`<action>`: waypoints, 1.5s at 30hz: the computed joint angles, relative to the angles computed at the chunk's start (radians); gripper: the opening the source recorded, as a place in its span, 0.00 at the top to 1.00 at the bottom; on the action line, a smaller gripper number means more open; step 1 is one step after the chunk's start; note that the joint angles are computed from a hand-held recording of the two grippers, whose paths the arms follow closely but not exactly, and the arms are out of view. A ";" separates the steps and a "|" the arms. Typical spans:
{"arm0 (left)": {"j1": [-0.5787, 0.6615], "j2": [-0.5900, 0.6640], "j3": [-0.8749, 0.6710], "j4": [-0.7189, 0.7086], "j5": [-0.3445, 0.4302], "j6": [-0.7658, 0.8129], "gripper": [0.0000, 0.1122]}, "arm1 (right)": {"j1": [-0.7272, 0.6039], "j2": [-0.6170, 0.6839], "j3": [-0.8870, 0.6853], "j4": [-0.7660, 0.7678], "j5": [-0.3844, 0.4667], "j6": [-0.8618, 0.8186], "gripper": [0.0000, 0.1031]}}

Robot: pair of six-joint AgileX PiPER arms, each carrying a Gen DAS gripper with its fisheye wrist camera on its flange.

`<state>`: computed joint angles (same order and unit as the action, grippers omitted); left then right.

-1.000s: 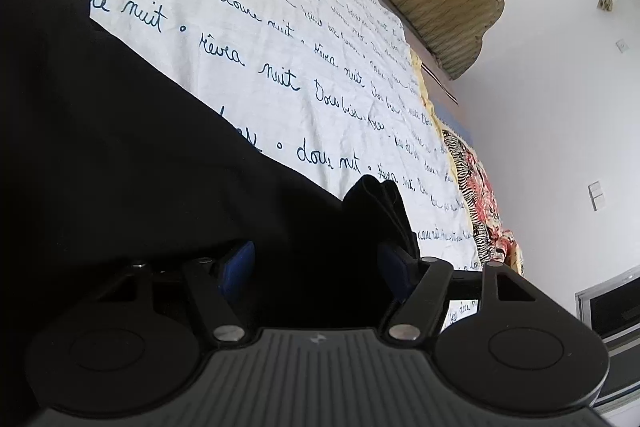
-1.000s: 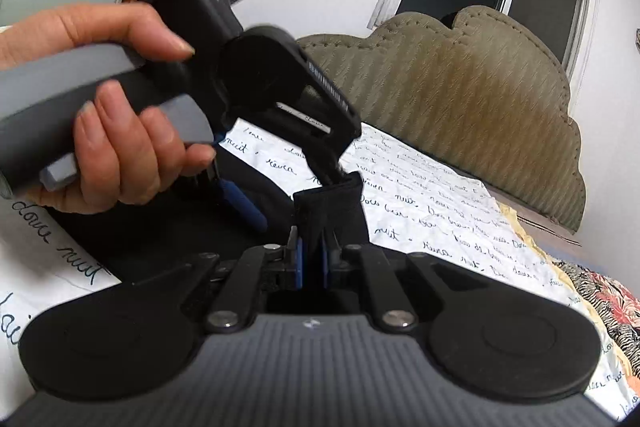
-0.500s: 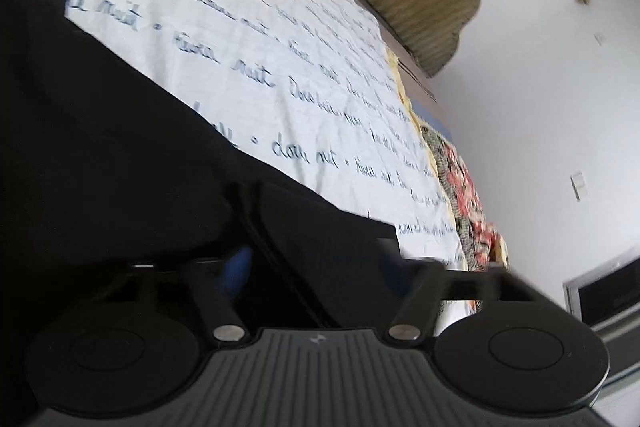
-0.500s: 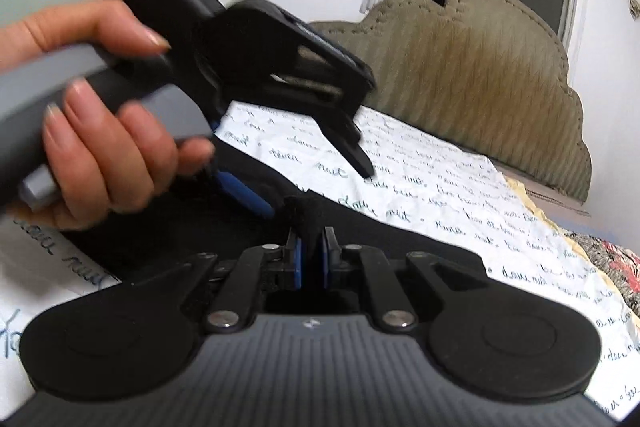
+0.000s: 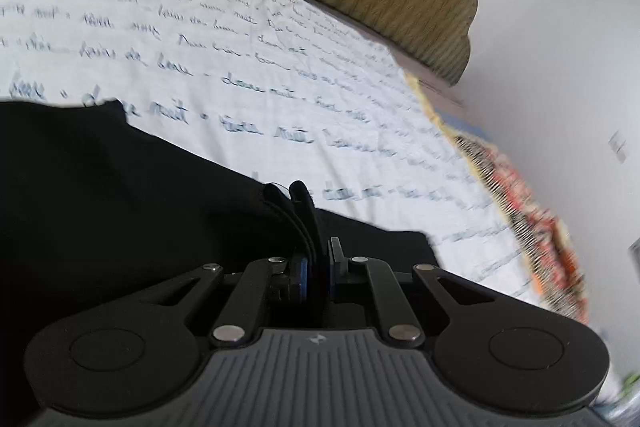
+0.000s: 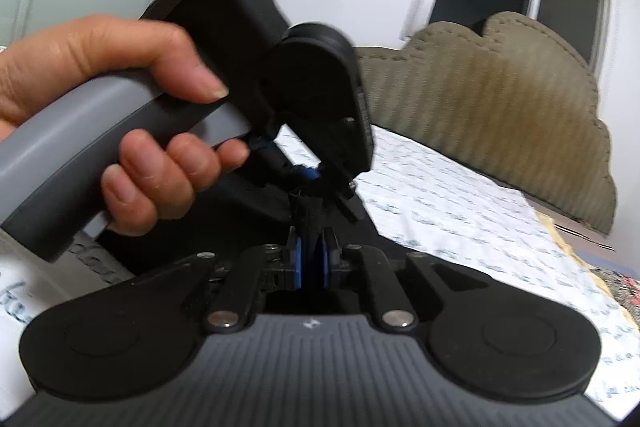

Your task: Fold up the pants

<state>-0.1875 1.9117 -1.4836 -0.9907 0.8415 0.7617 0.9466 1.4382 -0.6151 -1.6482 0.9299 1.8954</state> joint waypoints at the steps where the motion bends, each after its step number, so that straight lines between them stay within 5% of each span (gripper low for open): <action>1: -0.005 0.004 -0.006 0.025 -0.015 -0.003 0.92 | -0.007 0.011 -0.009 -0.007 -0.017 0.001 0.90; 6: -0.017 0.003 -0.012 0.128 -0.064 0.020 0.91 | -0.052 0.047 -0.044 0.049 -0.149 -0.061 0.67; 9: 0.029 -0.008 -0.007 0.081 -0.068 0.064 0.89 | 0.000 -0.028 -0.008 0.086 -0.136 -0.137 0.68; 12: 0.044 -0.032 0.008 0.131 -0.141 0.001 0.89 | 0.033 -0.138 0.047 0.088 -0.068 -0.063 0.68; 14: 0.053 -0.035 0.005 0.153 -0.122 -0.004 0.89 | 0.004 -0.151 0.059 0.087 -0.021 0.000 0.68; 19: 0.050 -0.081 0.066 0.164 -0.100 0.100 0.89 | -0.145 -0.100 0.025 0.230 -0.185 -0.200 0.75; 23: -0.002 -0.108 0.103 0.249 -0.070 0.137 0.89 | -0.203 -0.139 0.019 0.152 -0.080 -0.154 0.74; 25: -0.030 -0.146 0.168 0.271 -0.120 0.177 0.89 | -0.336 -0.126 -0.014 0.146 -0.139 -0.190 0.74; 28: -0.052 -0.213 0.278 0.269 -0.235 0.259 0.88 | -0.608 -0.079 -0.087 0.333 -0.391 -0.397 0.73; 30: -0.030 -0.237 0.306 0.255 -0.255 0.290 0.88 | -0.667 -0.062 -0.069 0.386 -0.467 -0.448 0.74; 32: 0.001 -0.250 0.313 0.242 -0.264 0.290 0.87 | -0.602 -0.092 -0.046 0.311 -0.383 -0.339 0.68; 34: 0.043 -0.263 0.320 0.214 -0.253 0.304 0.84 | -0.485 -0.126 -0.011 0.219 -0.266 -0.196 0.51; 36: 0.076 -0.277 0.328 0.207 -0.260 0.317 0.72 | -0.460 -0.118 -0.013 0.223 -0.265 -0.212 0.45; 38: 0.099 -0.297 0.360 0.195 -0.327 0.351 0.34 | -0.466 -0.025 -0.076 0.258 -0.255 -0.291 0.45; 40: 0.106 -0.327 0.423 0.156 -0.461 0.419 0.22 | -0.413 0.001 -0.094 0.260 -0.171 -0.236 0.46; 42: 0.078 -0.323 0.455 0.273 -0.605 0.334 0.22 | -0.324 0.010 -0.108 0.202 -0.067 -0.135 0.45; 45: 0.117 -0.332 0.457 0.275 -0.603 0.322 0.22 | -0.204 0.040 -0.142 0.116 -0.018 -0.076 0.44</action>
<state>-0.0705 1.5801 -1.0267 -0.7153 0.2380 1.0836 0.7423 1.4777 -0.7569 -1.5327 0.9116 1.8198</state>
